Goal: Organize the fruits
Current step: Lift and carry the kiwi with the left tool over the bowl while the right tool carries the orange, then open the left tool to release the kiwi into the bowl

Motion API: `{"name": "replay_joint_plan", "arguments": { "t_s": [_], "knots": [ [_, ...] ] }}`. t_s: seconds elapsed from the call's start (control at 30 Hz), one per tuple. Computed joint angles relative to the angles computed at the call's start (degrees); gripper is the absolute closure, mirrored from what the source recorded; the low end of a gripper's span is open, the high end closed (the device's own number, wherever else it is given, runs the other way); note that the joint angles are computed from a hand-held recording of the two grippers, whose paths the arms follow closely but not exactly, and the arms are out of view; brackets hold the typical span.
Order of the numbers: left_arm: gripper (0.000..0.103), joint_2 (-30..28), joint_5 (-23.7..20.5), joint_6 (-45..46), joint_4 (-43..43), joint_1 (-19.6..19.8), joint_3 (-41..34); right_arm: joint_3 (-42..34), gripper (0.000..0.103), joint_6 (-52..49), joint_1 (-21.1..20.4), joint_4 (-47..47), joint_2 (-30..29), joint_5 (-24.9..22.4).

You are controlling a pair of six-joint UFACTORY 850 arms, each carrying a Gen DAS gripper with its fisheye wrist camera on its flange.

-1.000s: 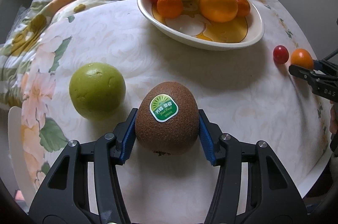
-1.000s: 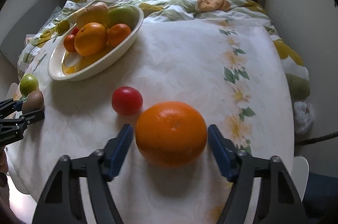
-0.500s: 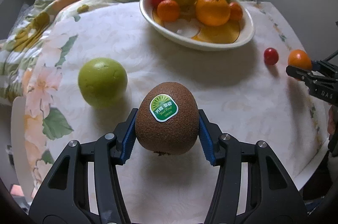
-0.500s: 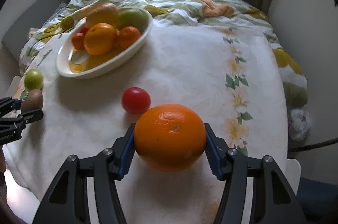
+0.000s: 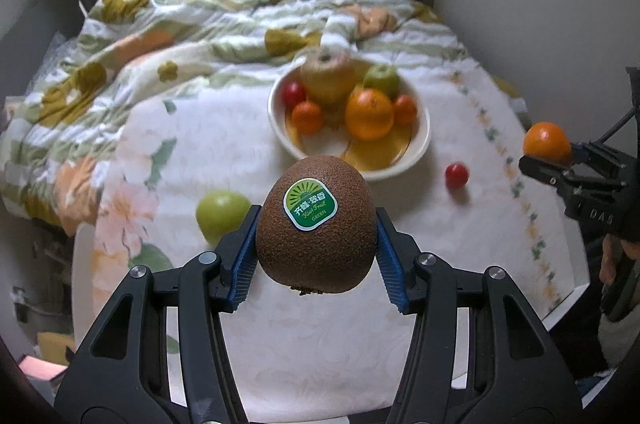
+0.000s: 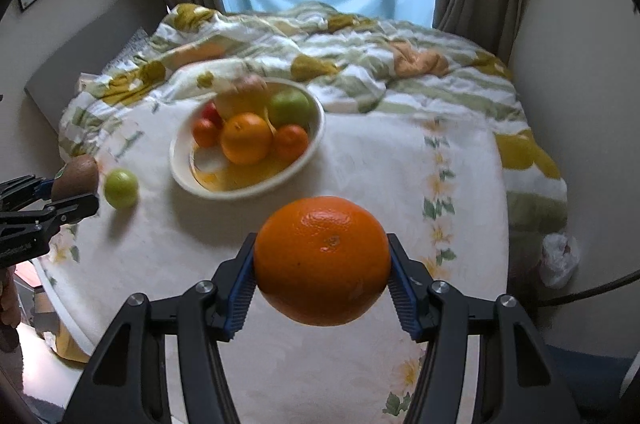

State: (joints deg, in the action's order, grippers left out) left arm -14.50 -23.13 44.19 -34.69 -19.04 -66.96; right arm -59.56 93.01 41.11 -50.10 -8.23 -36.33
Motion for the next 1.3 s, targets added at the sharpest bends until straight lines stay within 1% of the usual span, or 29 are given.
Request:
{"name": "replay_joint_plan", "arguments": {
  "t_s": [0.13,0.27,0.4,0.57,0.8,0.93,1.13,1.3],
  "knots": [
    [0.043,-0.5,-0.8,3.9,-3.2,0.1,-2.4,-2.4,0.047,-0.1,0.3,-0.7,-0.4,-1.3],
    [0.043,-2.7,-3.2,7.2,-5.6,0.2,-6.1,-4.8,0.047,0.7,0.5,-1.1,-1.5,-2.2],
    [0.043,-6.9,-6.4,9.2,-5.3,0.2,-11.2,-7.3,0.047,3.0,0.5,-1.2,-3.4,-3.4],
    [0.043,-12.1,-9.4,11.4,-3.9,0.0,-17.2,-10.1,0.047,4.4,0.0,0.1,-6.1,-4.5],
    [0.043,-19.3,-12.7,13.2,-2.5,-0.4,-24.7,-12.7,0.047,7.5,-0.3,1.5,-9.1,-6.5],
    [0.043,-22.5,-13.6,15.6,-3.3,-0.6,-27.5,-13.6,0.047,8.4,-0.4,2.8,-10.3,-7.5],
    [0.043,-26.7,-15.0,15.7,-2.0,-1.3,-31.0,-14.6,0.047,8.9,-0.5,4.0,-11.6,-9.2],
    [0.042,-27.4,-13.7,16.5,-1.1,-1.9,-31.0,-14.4,0.047,10.6,-0.5,4.2,-11.7,-10.0]
  ]
}}
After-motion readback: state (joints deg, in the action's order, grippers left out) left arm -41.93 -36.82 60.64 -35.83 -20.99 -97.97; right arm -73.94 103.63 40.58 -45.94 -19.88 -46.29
